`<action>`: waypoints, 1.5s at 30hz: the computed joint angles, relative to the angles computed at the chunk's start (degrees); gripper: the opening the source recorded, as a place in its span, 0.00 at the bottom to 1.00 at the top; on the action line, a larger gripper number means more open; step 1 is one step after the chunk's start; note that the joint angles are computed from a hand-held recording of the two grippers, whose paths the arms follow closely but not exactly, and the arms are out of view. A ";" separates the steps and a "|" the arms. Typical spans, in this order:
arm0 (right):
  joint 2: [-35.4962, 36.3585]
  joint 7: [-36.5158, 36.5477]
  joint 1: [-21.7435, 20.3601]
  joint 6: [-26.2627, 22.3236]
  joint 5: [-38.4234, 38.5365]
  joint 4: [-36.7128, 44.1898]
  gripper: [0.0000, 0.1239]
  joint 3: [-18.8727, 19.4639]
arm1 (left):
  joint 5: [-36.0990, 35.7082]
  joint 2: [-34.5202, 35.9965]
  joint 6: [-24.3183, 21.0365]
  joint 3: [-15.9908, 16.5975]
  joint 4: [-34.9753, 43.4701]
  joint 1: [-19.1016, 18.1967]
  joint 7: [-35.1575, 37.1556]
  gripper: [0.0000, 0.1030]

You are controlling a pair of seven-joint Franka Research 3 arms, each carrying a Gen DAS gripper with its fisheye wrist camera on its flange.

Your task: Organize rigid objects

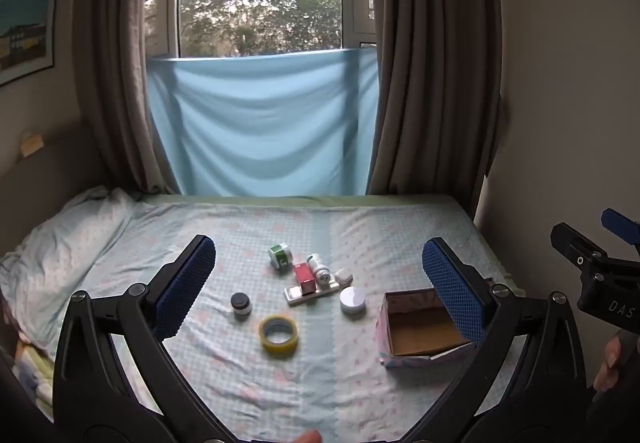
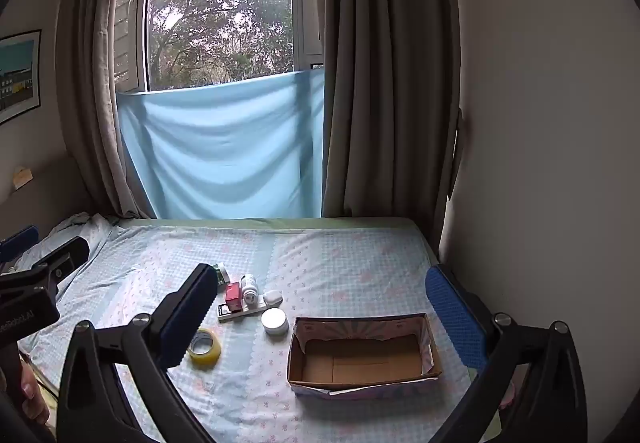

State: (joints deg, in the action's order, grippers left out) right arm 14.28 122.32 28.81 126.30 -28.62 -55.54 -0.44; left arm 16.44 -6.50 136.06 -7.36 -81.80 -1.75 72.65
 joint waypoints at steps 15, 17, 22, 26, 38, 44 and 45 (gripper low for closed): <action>0.01 0.92 -0.48 0.11 0.01 0.37 0.83 -0.31 | 1.97 -0.47 2.60 -0.22 -1.62 -0.32 -0.73 1.00; 0.45 0.76 -0.48 -0.14 0.03 1.04 0.83 -0.29 | 1.97 -0.37 2.62 -0.30 -1.55 -0.27 -0.81 1.00; 0.99 0.16 -0.23 -0.45 0.19 1.73 0.83 -0.52 | 1.52 -0.26 2.14 -0.35 -1.26 -0.32 -0.45 0.99; 0.83 0.40 0.05 -0.43 -0.06 1.51 0.83 -0.68 | 1.40 -0.02 1.67 -0.37 -0.74 -0.33 -0.55 1.00; 0.72 0.71 0.03 -0.04 -0.59 0.87 0.83 -0.64 | 1.89 0.40 1.59 -0.47 -0.32 -0.35 -1.28 1.00; 0.87 0.87 0.10 -0.08 -0.74 1.08 0.83 -0.67 | 1.96 0.65 1.70 -0.40 -0.03 -0.36 -1.03 1.00; 0.90 0.88 0.11 -0.08 -0.78 1.11 0.83 -0.68 | 1.94 0.68 1.68 -0.40 0.02 -0.36 -1.02 0.99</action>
